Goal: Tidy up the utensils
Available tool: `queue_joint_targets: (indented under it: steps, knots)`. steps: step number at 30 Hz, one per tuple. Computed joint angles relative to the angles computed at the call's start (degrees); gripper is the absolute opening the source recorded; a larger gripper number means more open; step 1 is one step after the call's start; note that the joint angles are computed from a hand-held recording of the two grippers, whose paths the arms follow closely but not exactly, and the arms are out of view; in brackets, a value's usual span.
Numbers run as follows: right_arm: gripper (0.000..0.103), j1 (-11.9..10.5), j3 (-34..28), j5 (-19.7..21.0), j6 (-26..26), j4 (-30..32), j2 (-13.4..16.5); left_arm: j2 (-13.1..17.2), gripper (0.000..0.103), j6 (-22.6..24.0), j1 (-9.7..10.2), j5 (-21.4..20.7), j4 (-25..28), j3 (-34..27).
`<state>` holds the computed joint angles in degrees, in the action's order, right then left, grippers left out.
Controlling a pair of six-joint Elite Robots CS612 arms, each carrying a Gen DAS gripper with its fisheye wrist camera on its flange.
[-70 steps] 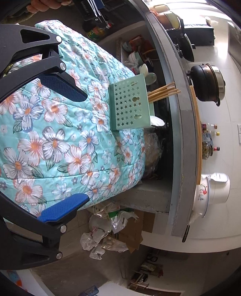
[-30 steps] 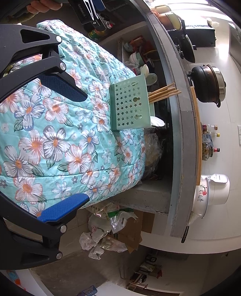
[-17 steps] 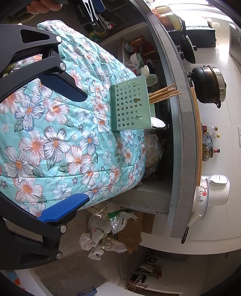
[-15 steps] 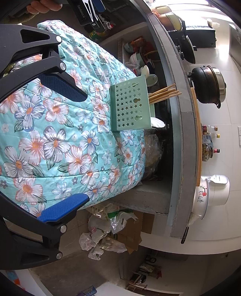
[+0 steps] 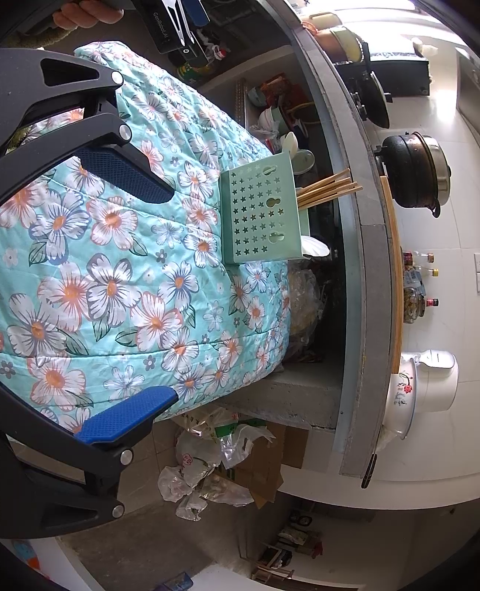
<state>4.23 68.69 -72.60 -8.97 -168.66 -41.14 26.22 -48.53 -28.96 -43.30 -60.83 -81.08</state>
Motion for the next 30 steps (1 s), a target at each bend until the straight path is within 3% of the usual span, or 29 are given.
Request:
queue_joint_targets:
  steps: [30]
  knots:
    - [0.096, 0.0, -0.1, 0.3, -0.2, -0.1, 0.1, 0.3, 0.095, 0.6, 0.11, -0.6, -0.1, -0.3]
